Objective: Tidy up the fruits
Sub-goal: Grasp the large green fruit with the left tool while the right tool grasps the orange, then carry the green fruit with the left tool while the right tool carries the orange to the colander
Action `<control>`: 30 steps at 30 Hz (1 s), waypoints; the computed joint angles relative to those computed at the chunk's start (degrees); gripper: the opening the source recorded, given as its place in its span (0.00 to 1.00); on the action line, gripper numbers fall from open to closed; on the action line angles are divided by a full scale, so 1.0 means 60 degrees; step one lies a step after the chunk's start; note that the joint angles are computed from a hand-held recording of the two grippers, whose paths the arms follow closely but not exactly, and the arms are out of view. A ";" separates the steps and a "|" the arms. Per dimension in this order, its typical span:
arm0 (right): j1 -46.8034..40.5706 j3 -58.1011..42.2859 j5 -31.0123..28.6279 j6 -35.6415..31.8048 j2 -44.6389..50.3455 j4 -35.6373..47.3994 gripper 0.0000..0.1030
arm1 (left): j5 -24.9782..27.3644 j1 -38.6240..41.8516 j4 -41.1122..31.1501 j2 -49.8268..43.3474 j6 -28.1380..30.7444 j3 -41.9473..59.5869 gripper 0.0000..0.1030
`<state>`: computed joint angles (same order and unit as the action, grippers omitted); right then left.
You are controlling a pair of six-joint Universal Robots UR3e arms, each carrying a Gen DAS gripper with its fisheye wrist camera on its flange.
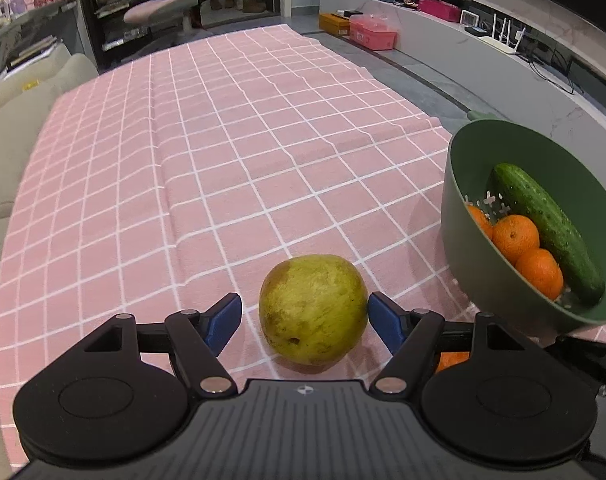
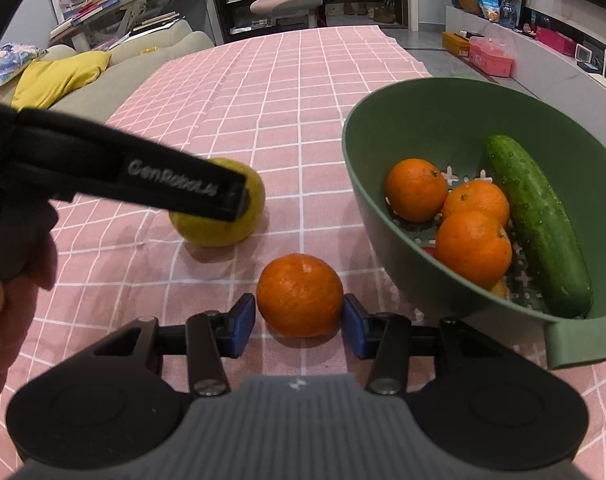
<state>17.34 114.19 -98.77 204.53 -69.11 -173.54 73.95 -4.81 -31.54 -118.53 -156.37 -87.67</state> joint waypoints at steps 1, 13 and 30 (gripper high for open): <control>-0.0014 -0.0001 0.0007 0.0019 0.0007 0.0008 0.42 | 0.0006 -0.0018 -0.0159 -0.0080 -0.0016 0.0149 0.83; -0.0057 0.0020 0.0128 -0.0048 0.0020 -0.0028 0.40 | -0.0247 0.0098 0.0105 -0.0070 -0.0016 -0.0196 0.73; -0.0145 0.0193 0.0425 -0.0235 -0.0547 -0.0023 0.39 | -0.0067 0.0734 -0.0376 0.1858 0.0187 -0.1364 0.72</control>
